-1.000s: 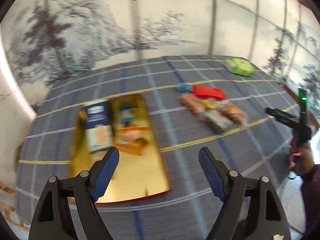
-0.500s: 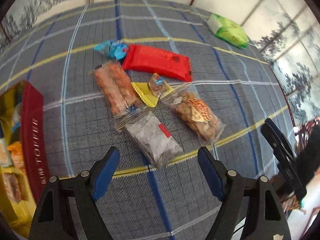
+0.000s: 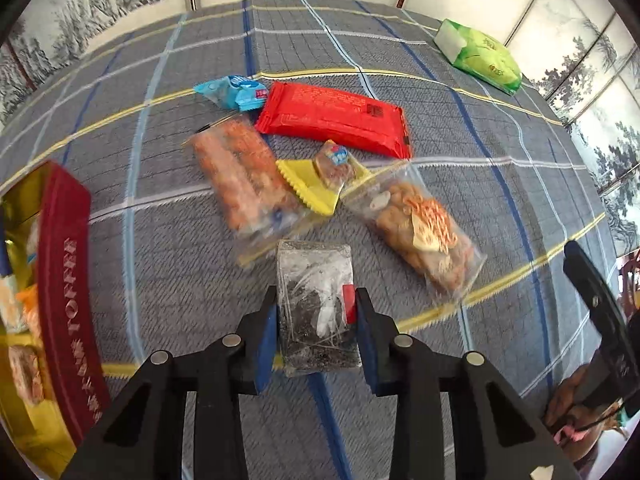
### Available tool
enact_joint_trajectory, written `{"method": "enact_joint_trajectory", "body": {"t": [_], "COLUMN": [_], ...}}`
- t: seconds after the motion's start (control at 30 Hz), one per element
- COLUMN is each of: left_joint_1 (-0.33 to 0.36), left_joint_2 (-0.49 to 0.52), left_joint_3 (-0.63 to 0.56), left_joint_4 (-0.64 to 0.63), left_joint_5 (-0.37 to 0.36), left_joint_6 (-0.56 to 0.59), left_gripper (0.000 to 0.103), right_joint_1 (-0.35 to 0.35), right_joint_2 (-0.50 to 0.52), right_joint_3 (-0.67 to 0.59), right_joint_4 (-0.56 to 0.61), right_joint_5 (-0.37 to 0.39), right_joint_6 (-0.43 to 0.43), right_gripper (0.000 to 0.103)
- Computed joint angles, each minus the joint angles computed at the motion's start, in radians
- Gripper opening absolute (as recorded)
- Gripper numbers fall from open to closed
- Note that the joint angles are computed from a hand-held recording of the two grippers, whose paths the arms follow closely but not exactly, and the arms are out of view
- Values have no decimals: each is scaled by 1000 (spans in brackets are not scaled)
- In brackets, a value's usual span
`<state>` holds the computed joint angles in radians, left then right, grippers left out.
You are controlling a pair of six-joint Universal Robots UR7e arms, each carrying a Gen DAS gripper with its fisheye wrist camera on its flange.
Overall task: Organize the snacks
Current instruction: 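Grasp the clear bag of dark snacks with the left gripper and lift it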
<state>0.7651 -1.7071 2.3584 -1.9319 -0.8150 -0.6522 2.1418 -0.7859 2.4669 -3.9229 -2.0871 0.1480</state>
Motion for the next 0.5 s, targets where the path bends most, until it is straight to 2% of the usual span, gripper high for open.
{"method": "enact_joint_trajectory", "body": {"t": [0.1,0.2,0.37,0.43,0.5], "left_joint_1": [-96,-178,-242,-275,-296], "left_joint_2": [-121,-259,-389,-432,-463], "left_joint_3": [59,83,75,71,70], "left_joint_4": [77,192,340,406,443], "left_joint_5": [12,-8,-41,-51,-59], "left_joint_6": [-24,-65,-132,-170,-194], "left_gripper": [32,32,32,32,32], "right_joint_1": [5,27,57,65,63], "right_joint_2": [-7,-6,29,48,62], "right_joint_3": [-13,-42,-146,-198,-248], "right_joint_4": [54,125,278,345,424], "right_joint_5": [15,53,70,44,50], "right_joint_6": [-22,-107,-177,-206,-234], "right_gripper": [77,77,81,81,81]}}
